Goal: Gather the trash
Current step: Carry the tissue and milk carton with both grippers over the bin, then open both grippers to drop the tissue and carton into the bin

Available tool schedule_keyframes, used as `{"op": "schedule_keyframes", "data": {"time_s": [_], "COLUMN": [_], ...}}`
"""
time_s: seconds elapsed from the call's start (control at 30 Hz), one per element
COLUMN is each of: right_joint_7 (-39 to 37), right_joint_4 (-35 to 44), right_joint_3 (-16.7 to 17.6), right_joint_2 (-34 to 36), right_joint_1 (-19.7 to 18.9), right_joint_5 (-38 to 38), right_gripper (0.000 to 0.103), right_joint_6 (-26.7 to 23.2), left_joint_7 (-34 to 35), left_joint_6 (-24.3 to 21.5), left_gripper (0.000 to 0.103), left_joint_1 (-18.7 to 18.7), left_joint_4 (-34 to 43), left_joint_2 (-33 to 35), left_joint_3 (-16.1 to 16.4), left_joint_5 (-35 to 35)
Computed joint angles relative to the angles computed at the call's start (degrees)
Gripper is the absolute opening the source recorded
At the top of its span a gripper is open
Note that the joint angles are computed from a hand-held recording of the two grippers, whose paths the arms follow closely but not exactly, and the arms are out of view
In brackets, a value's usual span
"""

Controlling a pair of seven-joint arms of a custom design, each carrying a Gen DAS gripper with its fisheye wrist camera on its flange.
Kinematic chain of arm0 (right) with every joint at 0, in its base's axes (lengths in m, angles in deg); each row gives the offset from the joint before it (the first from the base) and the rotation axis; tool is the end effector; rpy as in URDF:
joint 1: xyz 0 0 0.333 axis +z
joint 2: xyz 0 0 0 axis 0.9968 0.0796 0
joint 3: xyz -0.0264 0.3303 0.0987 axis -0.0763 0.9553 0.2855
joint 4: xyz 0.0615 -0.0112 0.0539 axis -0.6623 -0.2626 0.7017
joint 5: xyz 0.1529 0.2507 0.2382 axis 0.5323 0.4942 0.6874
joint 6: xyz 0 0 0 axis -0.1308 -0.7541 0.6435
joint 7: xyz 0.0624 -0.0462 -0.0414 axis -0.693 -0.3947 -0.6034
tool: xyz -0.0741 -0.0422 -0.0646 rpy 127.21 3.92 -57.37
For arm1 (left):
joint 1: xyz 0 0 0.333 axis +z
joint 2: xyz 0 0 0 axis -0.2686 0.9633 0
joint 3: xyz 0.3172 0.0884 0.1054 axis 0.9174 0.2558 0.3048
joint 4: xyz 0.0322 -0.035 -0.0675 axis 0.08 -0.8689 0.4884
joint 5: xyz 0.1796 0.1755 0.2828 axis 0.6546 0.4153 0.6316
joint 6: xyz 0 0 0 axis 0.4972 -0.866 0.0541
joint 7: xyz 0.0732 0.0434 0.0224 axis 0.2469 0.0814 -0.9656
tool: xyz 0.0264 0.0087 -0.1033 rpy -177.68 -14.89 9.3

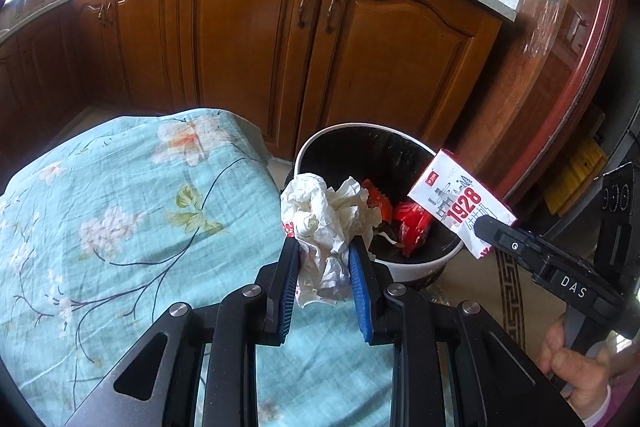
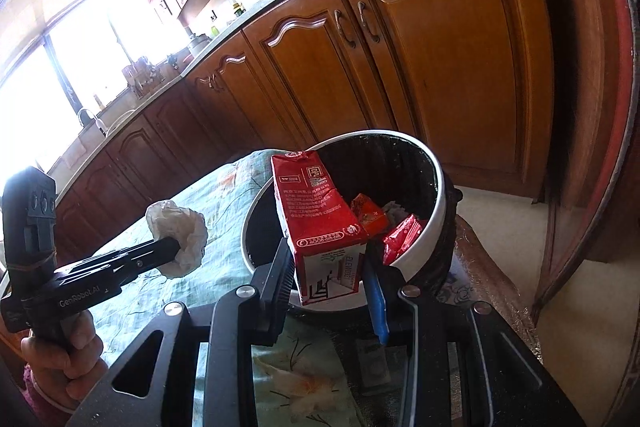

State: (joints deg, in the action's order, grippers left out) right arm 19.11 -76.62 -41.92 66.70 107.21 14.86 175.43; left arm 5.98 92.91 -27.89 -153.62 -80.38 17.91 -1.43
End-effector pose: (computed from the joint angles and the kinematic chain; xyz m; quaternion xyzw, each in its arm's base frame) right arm 0.4877 0.1983 0.5260 -0.7246 0.5374 -0.0690 0.4259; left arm 0.4647 -0.2513 0.5396 -0.7123 0.5941 -0.3106 0.2078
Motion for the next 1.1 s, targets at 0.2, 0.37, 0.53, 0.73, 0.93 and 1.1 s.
{"op": "schedule_keyframes", "data": {"time_s": [0.2, 0.37, 0.53, 0.73, 0.93, 1.1], "right_joint_7": [1.54, 2.69, 5.24, 10.42, 15.13, 17.31], "right_joint_4": [1.06, 2.30, 3.33, 5.18, 6.98, 8.24], "right_joint_3": [-0.07, 0.05, 0.30, 0.41, 0.37, 0.23], "right_joint_2": [1.07, 2.19, 3.40, 5.41, 7.19, 8.49], "right_joint_1": [-0.65, -1.08, -1.52, -2.27, -2.64, -2.82], "right_joint_5": [-1.84, -3.65, -7.05, -13.62, -19.47, -22.39], "right_gripper": [0.033, 0.033, 0.033, 0.033, 0.033, 0.033], "right_joint_6": [0.11, 0.54, 0.79, -0.24, -1.41, -2.30], "left_joint_7": [1.80, 2.34, 3.97, 6.57, 8.45, 9.88], "left_joint_6": [-0.29, -0.85, -1.80, -3.34, -4.85, -5.80], "left_gripper": [0.024, 0.024, 0.024, 0.024, 0.024, 0.025], "left_joint_1": [-0.30, -0.30, -0.45, -0.65, -0.91, -0.85], "left_joint_4": [3.20, 5.58, 8.37, 12.15, 15.38, 16.79], "left_joint_2": [3.11, 5.41, 8.21, 11.59, 14.52, 15.80], "left_joint_3": [-0.01, 0.07, 0.23, 0.33, 0.41, 0.50], "left_joint_5": [-0.67, -0.18, -0.97, -2.38, -3.13, -4.19]}}
